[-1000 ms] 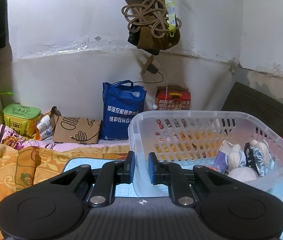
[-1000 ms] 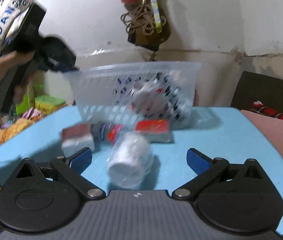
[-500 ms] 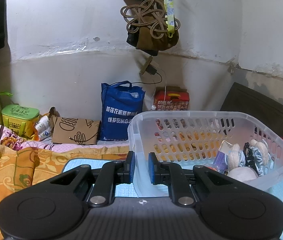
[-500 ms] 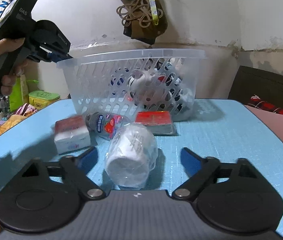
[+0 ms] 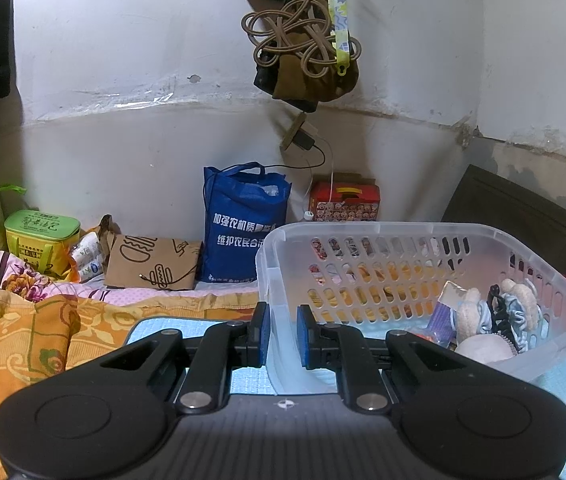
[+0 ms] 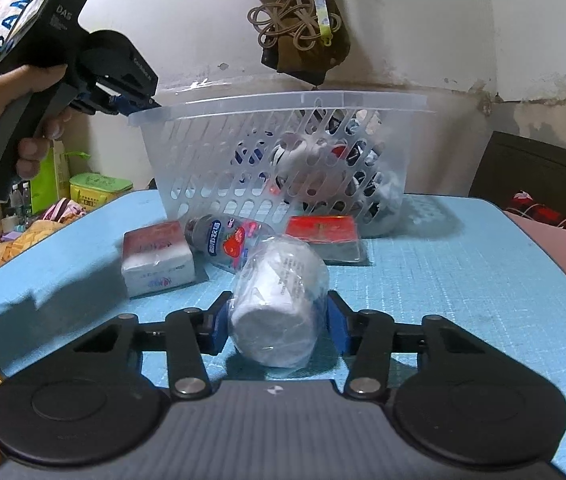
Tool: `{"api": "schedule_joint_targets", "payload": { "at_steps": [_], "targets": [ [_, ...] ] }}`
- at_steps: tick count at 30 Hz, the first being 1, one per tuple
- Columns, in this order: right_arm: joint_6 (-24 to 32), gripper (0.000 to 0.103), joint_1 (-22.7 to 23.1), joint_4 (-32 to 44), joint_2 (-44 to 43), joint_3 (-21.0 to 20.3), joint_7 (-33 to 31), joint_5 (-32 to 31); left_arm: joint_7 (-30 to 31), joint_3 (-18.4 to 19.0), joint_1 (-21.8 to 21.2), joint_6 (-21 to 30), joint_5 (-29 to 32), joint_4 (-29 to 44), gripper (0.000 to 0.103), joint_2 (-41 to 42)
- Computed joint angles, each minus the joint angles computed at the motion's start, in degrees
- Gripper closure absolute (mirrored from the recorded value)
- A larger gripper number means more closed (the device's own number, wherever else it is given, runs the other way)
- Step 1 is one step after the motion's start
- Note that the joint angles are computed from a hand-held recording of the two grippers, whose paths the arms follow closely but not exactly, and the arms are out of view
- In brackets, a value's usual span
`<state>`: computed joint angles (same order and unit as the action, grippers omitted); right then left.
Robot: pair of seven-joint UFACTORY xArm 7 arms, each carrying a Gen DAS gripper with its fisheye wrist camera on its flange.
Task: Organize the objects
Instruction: 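Carry the wrapped cup into the basket and release it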
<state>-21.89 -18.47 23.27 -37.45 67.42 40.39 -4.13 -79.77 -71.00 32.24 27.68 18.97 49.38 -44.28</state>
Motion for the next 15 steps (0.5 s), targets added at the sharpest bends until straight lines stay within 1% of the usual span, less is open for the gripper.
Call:
{"api": "schedule_joint_targets", "payload": {
  "at_steps": [6,9,15],
  "targets": [
    [-0.9,0.051,0.9,-0.7,-1.3,-1.1,-0.2,0.5,0.1,0.0,0.0,0.0,-0.1,0.0,0.086,-0.1],
    [-1.3,0.051,1.9,-1.2,-1.4,-2.5,-0.6,0.7,0.2,-0.1,0.1,0.0,-0.2,0.0,0.086,-0.1],
    [-2.4,0.051,5.4,-1.7,-0.3,-7.3,-3.7,1.0,0.3,-0.1,0.1,0.0,-0.3,0.0,0.086,-0.1]
  ]
}}
